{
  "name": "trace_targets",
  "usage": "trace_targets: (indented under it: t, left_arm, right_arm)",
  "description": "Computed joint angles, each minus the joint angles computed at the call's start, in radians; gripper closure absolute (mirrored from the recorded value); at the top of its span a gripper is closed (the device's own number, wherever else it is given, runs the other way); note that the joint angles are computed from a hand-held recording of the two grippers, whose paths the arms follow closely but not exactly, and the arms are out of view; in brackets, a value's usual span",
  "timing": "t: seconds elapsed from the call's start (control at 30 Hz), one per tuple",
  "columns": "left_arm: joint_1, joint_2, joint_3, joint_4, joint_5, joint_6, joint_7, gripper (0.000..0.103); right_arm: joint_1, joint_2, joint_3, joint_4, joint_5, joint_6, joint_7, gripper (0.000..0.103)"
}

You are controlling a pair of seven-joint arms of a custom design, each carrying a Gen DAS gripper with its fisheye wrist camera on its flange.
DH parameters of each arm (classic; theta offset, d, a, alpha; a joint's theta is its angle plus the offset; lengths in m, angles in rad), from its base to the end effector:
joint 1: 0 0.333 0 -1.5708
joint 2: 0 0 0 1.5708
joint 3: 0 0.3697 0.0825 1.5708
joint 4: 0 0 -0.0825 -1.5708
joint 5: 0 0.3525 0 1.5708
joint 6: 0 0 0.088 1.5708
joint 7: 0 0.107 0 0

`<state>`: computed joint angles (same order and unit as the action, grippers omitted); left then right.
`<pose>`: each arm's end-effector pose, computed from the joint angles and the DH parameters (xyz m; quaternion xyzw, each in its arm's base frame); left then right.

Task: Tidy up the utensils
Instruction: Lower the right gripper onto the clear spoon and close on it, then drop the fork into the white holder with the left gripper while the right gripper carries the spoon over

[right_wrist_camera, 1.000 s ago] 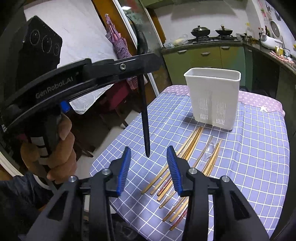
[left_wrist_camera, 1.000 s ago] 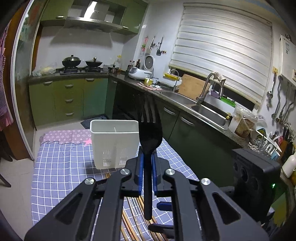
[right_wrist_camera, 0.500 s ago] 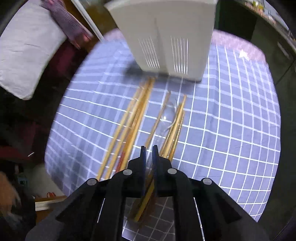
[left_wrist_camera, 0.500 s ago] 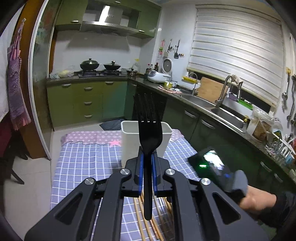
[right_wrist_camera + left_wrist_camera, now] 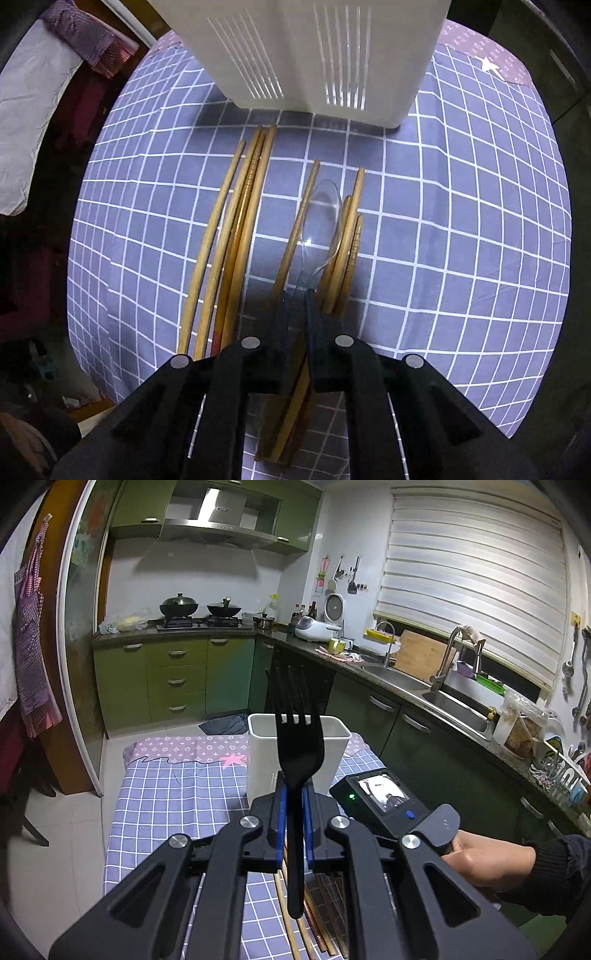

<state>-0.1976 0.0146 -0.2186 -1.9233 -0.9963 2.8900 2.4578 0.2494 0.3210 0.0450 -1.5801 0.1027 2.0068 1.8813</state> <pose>0.5462 -0.1866 0.6366 -0.4583 0.7256 -0.4822 0.1761 0.6253 0.1916 0.5249 -0.6845 0.7251 0.0238 0.0722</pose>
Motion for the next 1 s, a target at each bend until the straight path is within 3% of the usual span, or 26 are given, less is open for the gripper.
trace_targets:
  t: [0.3,0.4,0.47,0.63,0.8,0.93,1.0]
  left_arm:
    - [0.000,0.001,-0.001,0.001,0.019,-0.002,-0.015,0.095]
    - [0.001,0.000,0.000,0.000,0.027,-0.005,-0.021,0.095]
    - [0.001,0.000,0.000,0.002,0.033,-0.001,-0.026,0.095]
    - [0.005,0.020,-0.003,0.049,0.020,-0.008,-0.027,0.095]
    - [0.011,0.105,-0.036,0.185,0.050,0.019,-0.048,0.095]
    - [0.000,0.229,-0.077,0.348,0.146,0.108,-0.095,0.095]
    - [-0.038,0.299,-0.056,0.428,0.250,0.163,-0.165,0.095]
  right_arm:
    - [0.028,0.041,-0.001,0.045,-0.045,-0.030,0.033,0.090]
    - [0.028,0.021,0.004,0.013,-0.036,0.016,0.028,0.092]
    - [0.017,-0.018,0.012,-0.042,0.002,0.085,0.009,0.093]
    - [-0.003,-0.200,0.025,-0.267,0.107,0.365,-0.077,0.093]
    - [-0.002,-0.372,0.017,-0.460,0.239,0.645,-0.173,0.093]
    - [0.017,-0.443,-0.014,-0.518,0.357,0.729,-0.280,0.093]
    - [0.015,-0.467,-0.019,-0.542,0.349,0.767,-0.292,0.093]
